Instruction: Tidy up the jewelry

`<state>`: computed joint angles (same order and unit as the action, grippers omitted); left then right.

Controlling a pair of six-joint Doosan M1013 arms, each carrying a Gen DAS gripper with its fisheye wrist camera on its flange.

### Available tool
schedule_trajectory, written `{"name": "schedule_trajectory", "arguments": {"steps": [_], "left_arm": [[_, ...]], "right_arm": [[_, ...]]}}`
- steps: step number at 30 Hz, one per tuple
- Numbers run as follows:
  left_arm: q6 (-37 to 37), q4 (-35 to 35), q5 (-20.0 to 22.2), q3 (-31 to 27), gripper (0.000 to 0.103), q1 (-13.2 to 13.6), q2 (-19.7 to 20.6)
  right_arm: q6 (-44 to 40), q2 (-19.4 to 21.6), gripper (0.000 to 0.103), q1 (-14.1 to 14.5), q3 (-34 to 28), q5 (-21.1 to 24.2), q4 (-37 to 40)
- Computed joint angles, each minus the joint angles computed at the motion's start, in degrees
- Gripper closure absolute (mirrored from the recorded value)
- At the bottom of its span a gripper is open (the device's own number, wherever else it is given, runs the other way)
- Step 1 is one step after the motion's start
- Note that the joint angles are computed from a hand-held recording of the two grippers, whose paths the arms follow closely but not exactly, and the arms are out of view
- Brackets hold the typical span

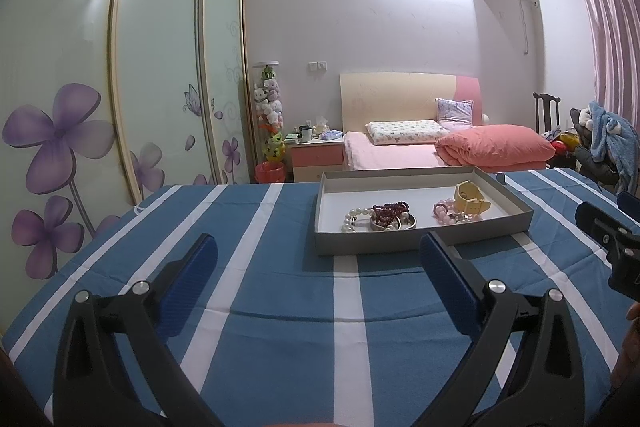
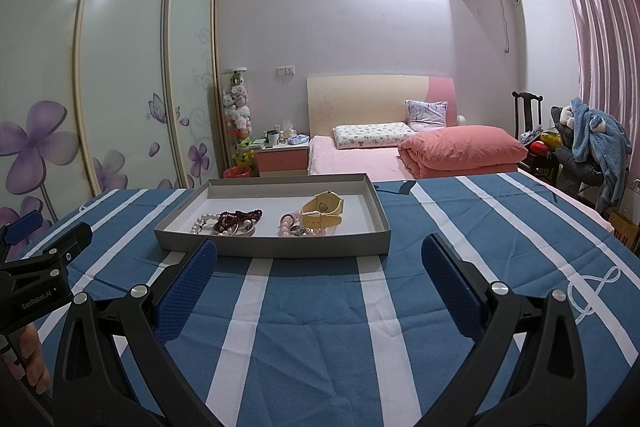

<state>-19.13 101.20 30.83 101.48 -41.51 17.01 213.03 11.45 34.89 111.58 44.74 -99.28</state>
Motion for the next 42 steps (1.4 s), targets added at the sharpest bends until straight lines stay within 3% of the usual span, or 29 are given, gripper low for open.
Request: {"name": "schedule_trajectory", "arguments": {"steps": [42], "left_arm": [[-0.16,-0.35,-0.87,0.18,0.004,-0.16,-0.2]], "right_arm": [[-0.42,-0.15,0.002,-0.14,-0.12,-0.24,0.32]]}}
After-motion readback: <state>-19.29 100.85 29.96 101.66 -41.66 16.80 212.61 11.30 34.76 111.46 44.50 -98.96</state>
